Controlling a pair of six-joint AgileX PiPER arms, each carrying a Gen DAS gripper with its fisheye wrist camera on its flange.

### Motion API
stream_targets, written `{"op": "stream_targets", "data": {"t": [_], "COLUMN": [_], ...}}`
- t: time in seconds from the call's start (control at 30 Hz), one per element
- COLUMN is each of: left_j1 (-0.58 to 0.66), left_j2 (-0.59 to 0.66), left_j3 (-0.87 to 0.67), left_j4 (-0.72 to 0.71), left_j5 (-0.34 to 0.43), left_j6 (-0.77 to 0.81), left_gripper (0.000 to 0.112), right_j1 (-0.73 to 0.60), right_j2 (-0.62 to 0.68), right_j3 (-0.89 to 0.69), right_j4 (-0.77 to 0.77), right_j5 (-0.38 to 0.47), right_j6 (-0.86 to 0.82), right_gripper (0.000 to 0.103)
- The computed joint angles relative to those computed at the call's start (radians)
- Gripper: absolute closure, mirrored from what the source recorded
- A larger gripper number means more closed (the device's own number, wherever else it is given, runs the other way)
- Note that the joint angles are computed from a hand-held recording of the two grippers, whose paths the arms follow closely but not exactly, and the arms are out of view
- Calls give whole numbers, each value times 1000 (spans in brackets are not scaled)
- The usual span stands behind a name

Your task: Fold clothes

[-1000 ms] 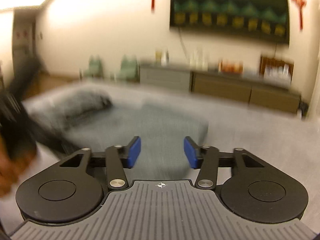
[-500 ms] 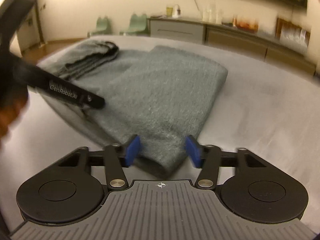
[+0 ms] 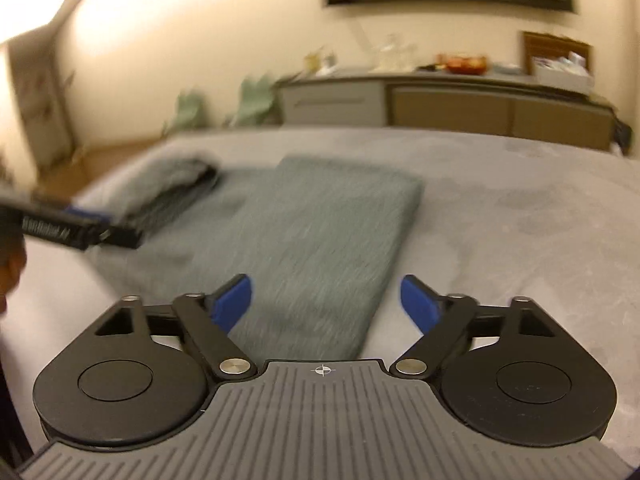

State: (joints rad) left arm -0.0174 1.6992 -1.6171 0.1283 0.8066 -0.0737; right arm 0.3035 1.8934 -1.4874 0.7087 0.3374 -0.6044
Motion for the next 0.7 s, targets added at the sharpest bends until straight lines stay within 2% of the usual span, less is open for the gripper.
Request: {"op": "stream_targets", "data": {"t": [0.13, 0.17, 0.2, 0.3, 0.37, 0.4, 0.43, 0.47, 0.53, 0.6, 0.67, 0.7], "left_j1": [75, 82, 89, 111, 110, 108, 106, 102, 91, 80, 90, 111], "left_j2": [137, 145, 137, 100, 106, 111, 116, 120, 119, 116, 117, 117], "left_j3": [-156, -143, -103, 55, 58, 52, 45, 35, 23, 38, 26, 14], "left_j4": [-16, -15, -24, -62, -87, -99, -111, -116, -123, -104, -121, -162], "left_j5": [61, 43, 9, -123, -133, -132, -130, -118, -97, -119, -100, -83], "left_j6": [146, 176, 208, 232, 264, 280, 297, 299, 301, 299, 309, 331], "left_gripper": [44, 44, 41, 38, 48, 49, 49, 50, 50, 49, 49, 49], "right_j1": [-15, -14, -10, 28, 46, 55, 65, 74, 71, 40, 8, -7], "right_j2": [93, 106, 117, 114, 111, 110, 109, 108, 113, 122, 127, 127], "right_j3": [-116, -126, -133, -106, -113, -117, -121, -125, -141, -160, -180, -185], "right_j4": [-122, -136, -150, -199, -300, -351, -404, -458, -474, -364, -254, -206], "right_j5": [94, 101, 108, 73, 67, 65, 64, 65, 76, 110, 158, 177], "right_j6": [261, 288, 310, 281, 352, 388, 424, 463, 475, 390, 347, 340], "right_gripper": [21, 23, 27, 56, 64, 69, 80, 84, 84, 83, 74, 65]}}
